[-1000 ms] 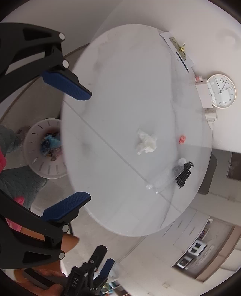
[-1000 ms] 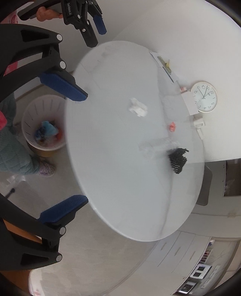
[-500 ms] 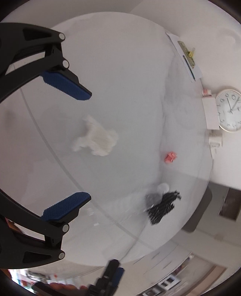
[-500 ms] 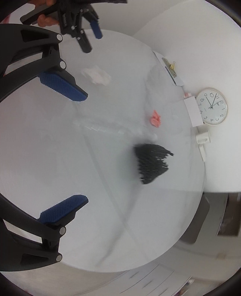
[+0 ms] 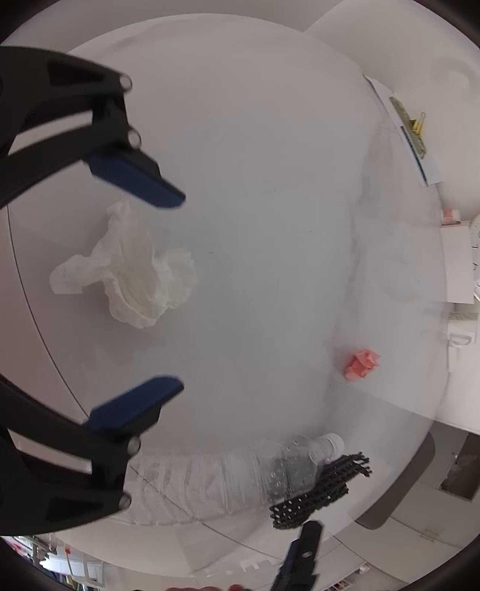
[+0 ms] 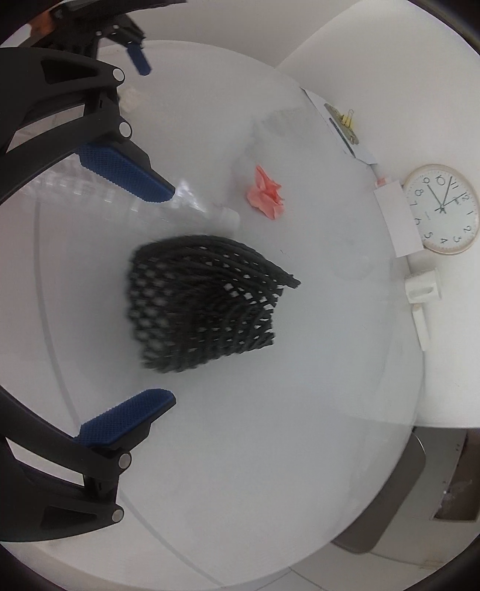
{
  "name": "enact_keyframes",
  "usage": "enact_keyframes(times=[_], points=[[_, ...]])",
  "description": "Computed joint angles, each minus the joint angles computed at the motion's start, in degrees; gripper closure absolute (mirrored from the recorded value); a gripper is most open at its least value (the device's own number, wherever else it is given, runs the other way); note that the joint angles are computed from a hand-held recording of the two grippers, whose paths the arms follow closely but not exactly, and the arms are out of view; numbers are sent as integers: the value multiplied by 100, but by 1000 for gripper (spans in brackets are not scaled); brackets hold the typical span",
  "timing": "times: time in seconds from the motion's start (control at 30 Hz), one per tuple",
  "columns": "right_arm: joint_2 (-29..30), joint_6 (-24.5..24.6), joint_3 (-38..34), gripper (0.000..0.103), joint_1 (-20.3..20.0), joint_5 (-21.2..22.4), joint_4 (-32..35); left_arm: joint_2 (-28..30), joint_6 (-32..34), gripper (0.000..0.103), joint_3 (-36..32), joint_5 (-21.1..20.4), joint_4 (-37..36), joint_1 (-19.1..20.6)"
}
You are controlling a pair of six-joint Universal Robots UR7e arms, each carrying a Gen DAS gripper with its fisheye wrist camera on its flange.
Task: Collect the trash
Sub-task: 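Grasp the white tissue with the left gripper while the right gripper grasps the black mesh net, then carry the tissue and black net over the white bin and release both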
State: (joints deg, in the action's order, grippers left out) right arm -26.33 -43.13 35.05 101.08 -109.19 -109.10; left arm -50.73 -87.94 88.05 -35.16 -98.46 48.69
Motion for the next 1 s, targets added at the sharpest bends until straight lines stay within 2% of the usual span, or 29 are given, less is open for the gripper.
enact_keyframes(times=[0.13, 0.47, 0.6, 0.63, 0.67, 0.73, 0.77, 0.8, 0.83, 0.9, 1.0], points=[[592, 185, -1024, 3, 7, -21, 663, 86, -49, 32, -104, -72, 109, 40], [970, 260, -1549, 3, 11, -197, 944, 91, 47, 63, -56, -265, -42, 58], [935, 237, -1419, 5, -11, -286, 887, 36, -24, 72, 57, -324, -143, 68], [899, 214, -1340, 9, -15, -301, 834, 29, -38, 75, 77, -332, -157, 69], [891, 197, -1325, 19, -23, -304, 852, 20, -49, 76, 105, -331, -164, 65], [926, 250, -1411, 32, -41, -298, 972, 4, -103, 78, 152, -314, -157, 55], [938, 284, -1461, 46, -56, -270, 1031, -9, -121, 78, 181, -315, -174, 49], [967, 314, -1547, 52, -72, -251, 1128, -27, -135, 79, 216, -315, -205, 43], [972, 329, -1580, 63, -85, -233, 1188, -44, -165, 79, 245, -302, -203, 34], [860, 302, -1409, 70, -107, -182, 1079, -50, -202, 80, 273, -285, -207, 24], [648, 243, -1085, 72, -122, -92, 843, -57, -262, 80, 310, -274, -213, 14]])
